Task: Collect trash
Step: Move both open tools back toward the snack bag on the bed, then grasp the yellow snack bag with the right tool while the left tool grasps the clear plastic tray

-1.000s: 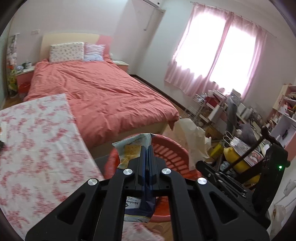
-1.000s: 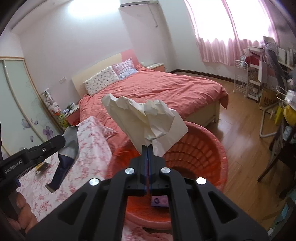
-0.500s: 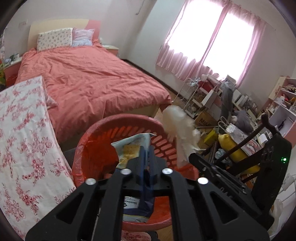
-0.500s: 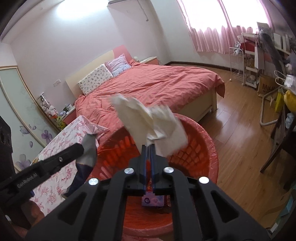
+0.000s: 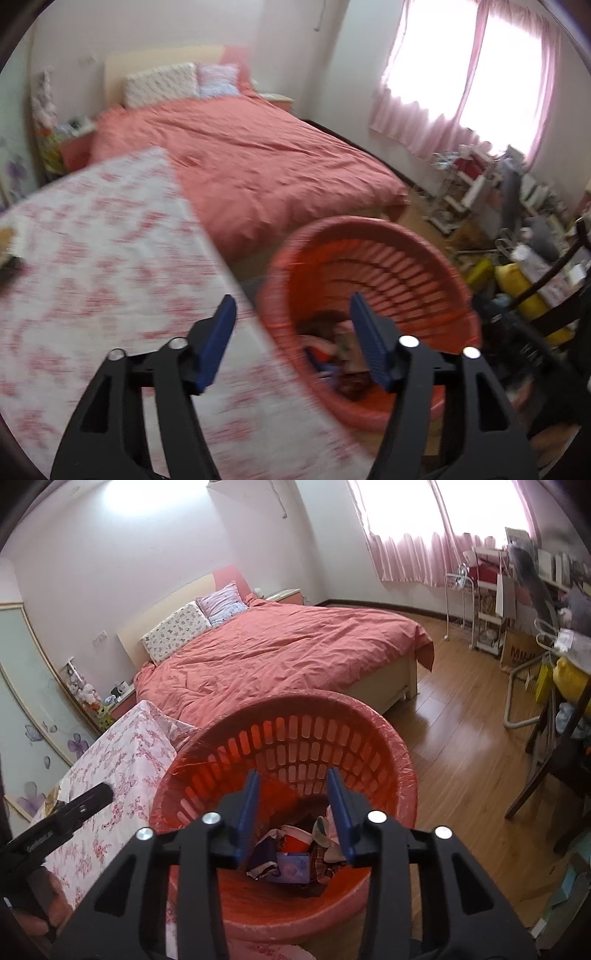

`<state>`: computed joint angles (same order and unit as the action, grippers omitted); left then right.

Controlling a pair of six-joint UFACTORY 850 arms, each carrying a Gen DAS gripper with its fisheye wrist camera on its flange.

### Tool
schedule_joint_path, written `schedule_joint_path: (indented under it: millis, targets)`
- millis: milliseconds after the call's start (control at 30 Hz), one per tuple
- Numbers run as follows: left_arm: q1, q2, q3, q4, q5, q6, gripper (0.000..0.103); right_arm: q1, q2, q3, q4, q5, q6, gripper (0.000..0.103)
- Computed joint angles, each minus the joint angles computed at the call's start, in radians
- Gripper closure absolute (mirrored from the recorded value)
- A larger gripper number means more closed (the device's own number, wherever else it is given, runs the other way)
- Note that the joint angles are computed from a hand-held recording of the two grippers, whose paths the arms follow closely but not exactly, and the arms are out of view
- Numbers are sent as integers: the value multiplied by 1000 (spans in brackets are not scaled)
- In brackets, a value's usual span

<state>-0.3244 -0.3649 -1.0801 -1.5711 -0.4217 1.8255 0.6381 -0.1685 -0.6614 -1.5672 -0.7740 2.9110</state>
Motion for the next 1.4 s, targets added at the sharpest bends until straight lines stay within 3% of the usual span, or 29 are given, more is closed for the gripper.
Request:
schedule_joint_path:
  millis: [67, 300, 633, 833, 1133, 1233, 1267, 1400]
  targets:
    - [26, 25, 27, -68, 41, 87, 26, 15, -5, -15, 16, -9, -25, 60]
    - [170, 68, 84, -267, 114, 350, 25, 61, -60, -113, 44, 0, -134, 60]
    - [414, 20, 30, -311, 99, 294, 26, 106, -187, -302, 72, 56, -290, 60]
    - [460, -58, -60, -73, 116, 14, 44, 117, -266, -418, 111, 93, -398, 60]
    - [451, -143, -151, 130, 154, -198, 62, 123, -354, -554, 185, 122, -549, 60]
    - [442, -168, -176, 206, 178, -266, 80, 122, -380, -597, 200, 132, -591, 60]
    - [442, -178, -186, 244, 177, -305, 88, 121, -388, -609, 204, 136, -604, 60]
    - [475, -190, -203, 224, 91, -269, 96, 117, -433, -682, 226, 156, -671, 60]
